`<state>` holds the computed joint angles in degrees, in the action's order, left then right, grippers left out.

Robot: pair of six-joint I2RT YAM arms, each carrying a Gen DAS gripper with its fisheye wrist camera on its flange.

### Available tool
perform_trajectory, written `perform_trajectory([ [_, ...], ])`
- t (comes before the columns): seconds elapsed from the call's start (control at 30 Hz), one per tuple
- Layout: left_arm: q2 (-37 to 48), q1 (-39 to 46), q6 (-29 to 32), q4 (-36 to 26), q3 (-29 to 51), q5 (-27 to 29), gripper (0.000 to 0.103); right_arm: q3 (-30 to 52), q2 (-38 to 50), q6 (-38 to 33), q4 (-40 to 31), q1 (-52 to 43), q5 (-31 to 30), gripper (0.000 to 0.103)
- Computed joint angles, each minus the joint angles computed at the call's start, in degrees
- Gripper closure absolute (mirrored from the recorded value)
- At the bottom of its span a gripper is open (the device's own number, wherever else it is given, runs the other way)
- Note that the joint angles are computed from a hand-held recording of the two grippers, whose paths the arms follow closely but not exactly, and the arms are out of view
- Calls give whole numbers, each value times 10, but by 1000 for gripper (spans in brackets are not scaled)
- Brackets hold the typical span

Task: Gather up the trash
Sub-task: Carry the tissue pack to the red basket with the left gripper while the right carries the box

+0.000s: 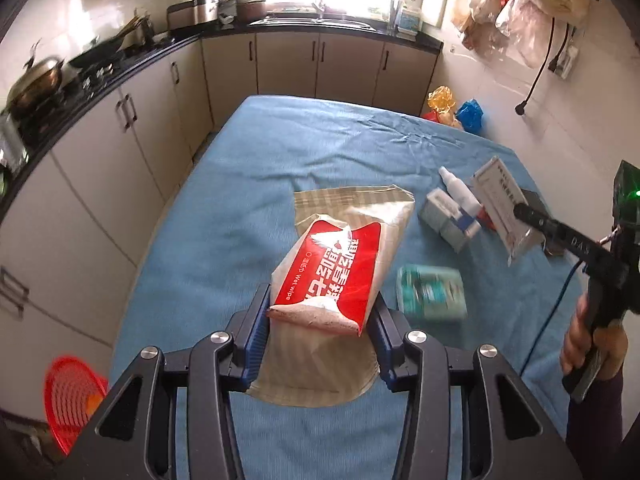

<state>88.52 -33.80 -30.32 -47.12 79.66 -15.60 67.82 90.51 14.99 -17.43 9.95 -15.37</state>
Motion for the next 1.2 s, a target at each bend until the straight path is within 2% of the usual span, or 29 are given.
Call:
perform_trajectory([
  [0.3,-200,-50,-102,4,-198,-20,59,-75,-151,1,-73,39,10,86],
  [0.4,-246,-56,-130,1,-236,-24,59,-106,-193,16,-82,59,6,86],
  [0.53,-289,-83,-174,-19,-269,-75,59,-147,-235,44,-78,102,20,86],
  [0.77,-373,-108,-240,-68,-326,-118,58,-180,-253,89,-56,194,60,86],
  [0.93,-439,-80,-249,-103,-360,-116,58,-193,-237,122,-26,251,71,86],
  [1.1,-497,-25,-227,-132,-383,-106,58,-186,-202,144,-2,301,81,86],
  [1.2,-541,45,-190,-139,-401,-77,58,-172,-175,153,7,329,88,86],
])
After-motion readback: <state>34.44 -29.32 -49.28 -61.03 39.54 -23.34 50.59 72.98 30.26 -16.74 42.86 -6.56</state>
